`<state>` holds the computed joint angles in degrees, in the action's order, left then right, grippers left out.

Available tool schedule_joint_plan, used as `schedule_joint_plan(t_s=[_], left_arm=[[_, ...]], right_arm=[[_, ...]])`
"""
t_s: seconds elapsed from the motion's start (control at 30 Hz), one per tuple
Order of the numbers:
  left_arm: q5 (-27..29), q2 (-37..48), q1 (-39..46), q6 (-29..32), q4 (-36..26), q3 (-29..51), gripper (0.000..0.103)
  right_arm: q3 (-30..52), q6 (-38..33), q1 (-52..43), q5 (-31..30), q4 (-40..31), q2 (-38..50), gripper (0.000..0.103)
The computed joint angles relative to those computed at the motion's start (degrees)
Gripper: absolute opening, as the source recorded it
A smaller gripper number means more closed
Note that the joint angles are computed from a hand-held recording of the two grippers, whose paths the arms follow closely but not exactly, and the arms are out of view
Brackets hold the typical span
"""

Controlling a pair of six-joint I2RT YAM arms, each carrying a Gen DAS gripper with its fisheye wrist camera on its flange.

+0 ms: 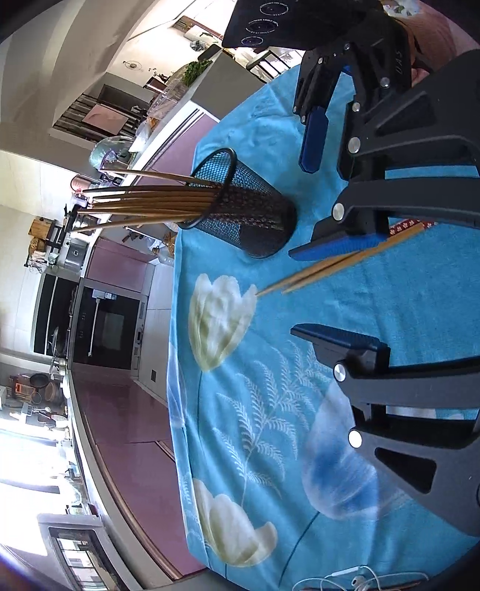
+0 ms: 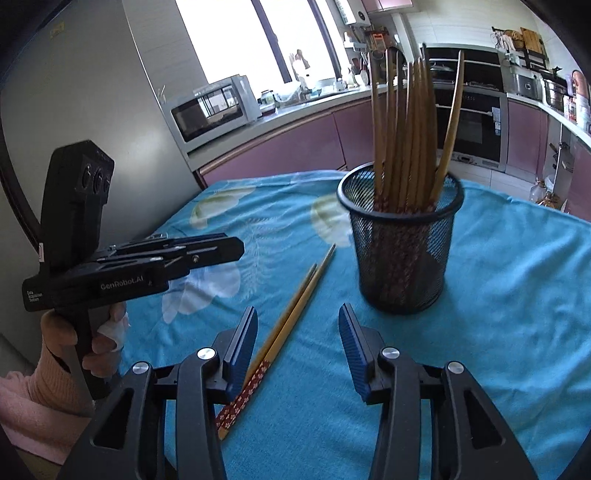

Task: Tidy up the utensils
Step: 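Move both open tools over the last red-patterned chopsticks on the cloth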

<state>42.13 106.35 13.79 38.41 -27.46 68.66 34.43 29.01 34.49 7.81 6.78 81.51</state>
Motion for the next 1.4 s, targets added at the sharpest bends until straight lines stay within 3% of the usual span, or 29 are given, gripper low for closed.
schedule_joint_plan(t_s=[0.23, 0.77, 0.97, 1.4], left_arm=[[-0.19, 2.82, 2.19, 2.16, -0.92, -0.83, 0.036], [-0.98, 3.54, 2.37, 4.59, -0.91, -3.06, 0.039], [-1.03, 3.72, 2.35, 5.32, -1.32, -3.24, 0.039], [-2.42, 2.20, -0.99, 9.13, -0.85, -7.08, 0.040]], right_arm=[[2.78, 1.37, 4.75, 3.76, -1.18, 6.44, 0.043], [6.26, 2.71, 8.61, 9.76, -5.08, 11.17, 0.043], [5.49, 3.51, 8.27, 9.59, -5.48, 10.33, 0.043], [1.01, 6.51, 5.25, 5.17, -3.74, 6.03, 0.032]])
